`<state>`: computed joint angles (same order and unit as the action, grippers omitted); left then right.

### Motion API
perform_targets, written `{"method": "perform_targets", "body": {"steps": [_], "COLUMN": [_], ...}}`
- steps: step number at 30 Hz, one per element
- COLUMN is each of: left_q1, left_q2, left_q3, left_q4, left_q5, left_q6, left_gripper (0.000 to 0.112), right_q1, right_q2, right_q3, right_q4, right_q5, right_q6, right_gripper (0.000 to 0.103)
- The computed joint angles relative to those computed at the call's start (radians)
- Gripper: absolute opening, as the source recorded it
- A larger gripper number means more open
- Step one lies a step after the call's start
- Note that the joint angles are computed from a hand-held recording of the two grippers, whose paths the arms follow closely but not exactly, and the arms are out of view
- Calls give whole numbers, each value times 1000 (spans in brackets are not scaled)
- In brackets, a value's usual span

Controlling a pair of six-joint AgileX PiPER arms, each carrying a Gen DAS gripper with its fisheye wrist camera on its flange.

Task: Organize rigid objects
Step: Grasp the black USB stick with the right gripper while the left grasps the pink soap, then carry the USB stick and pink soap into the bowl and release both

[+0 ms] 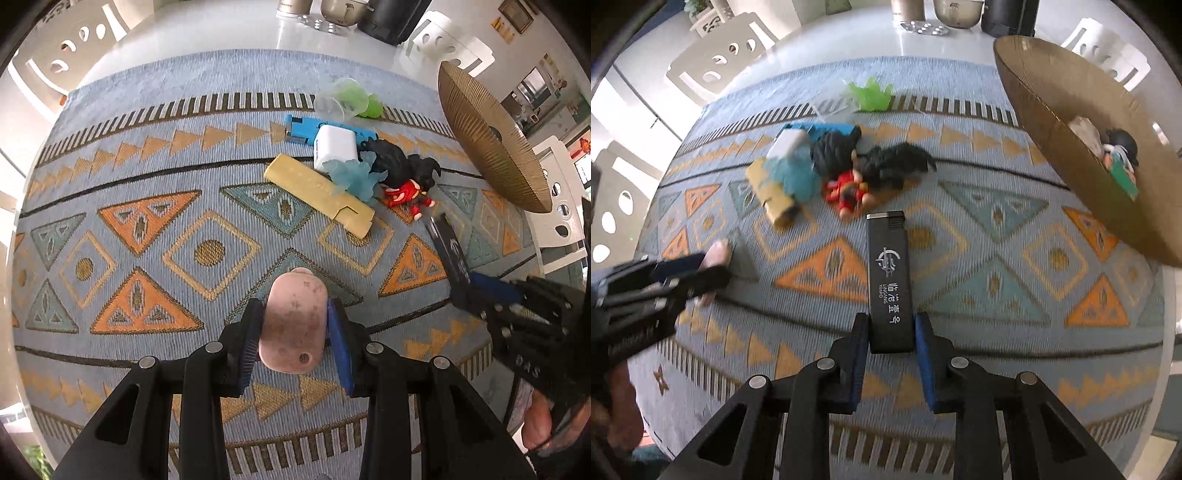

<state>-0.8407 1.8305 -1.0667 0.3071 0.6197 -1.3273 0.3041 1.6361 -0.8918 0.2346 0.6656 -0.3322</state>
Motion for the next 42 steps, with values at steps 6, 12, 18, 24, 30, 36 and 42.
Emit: {"method": "perform_targets", "body": {"steps": [6,12,18,24,30,36,42], "left_q1": [21,35,19,32,37,-6,23], "left_q2": [17,51,128,29,-32,75,289], "left_q3": [-2,-15,-107,-35,-184,-592,-1017], "left_q4": [-24,1,60,90,180,221,78], "left_q5": [-9,2,73,-31,31,155,252], "left_q6": [28,27,46,9,66,241,490], "left_gripper": [45,46,30,30,30,30,30], "right_q1": [-13,132,122,-51,-220,-337,-436], "right_q2": [39,91,76,11,-236,-301,-244], "right_q3": [-53,-119,-116,-93,-67,-310,-474], "right_q4": [33,-229,-147,225,332,271,162], "right_q5": [30,-18,16,178,294,315,267], "right_q6": [7,273,218,-64,-155,-47,78], "right_gripper": [37,27,24,24,24,24,24]}}
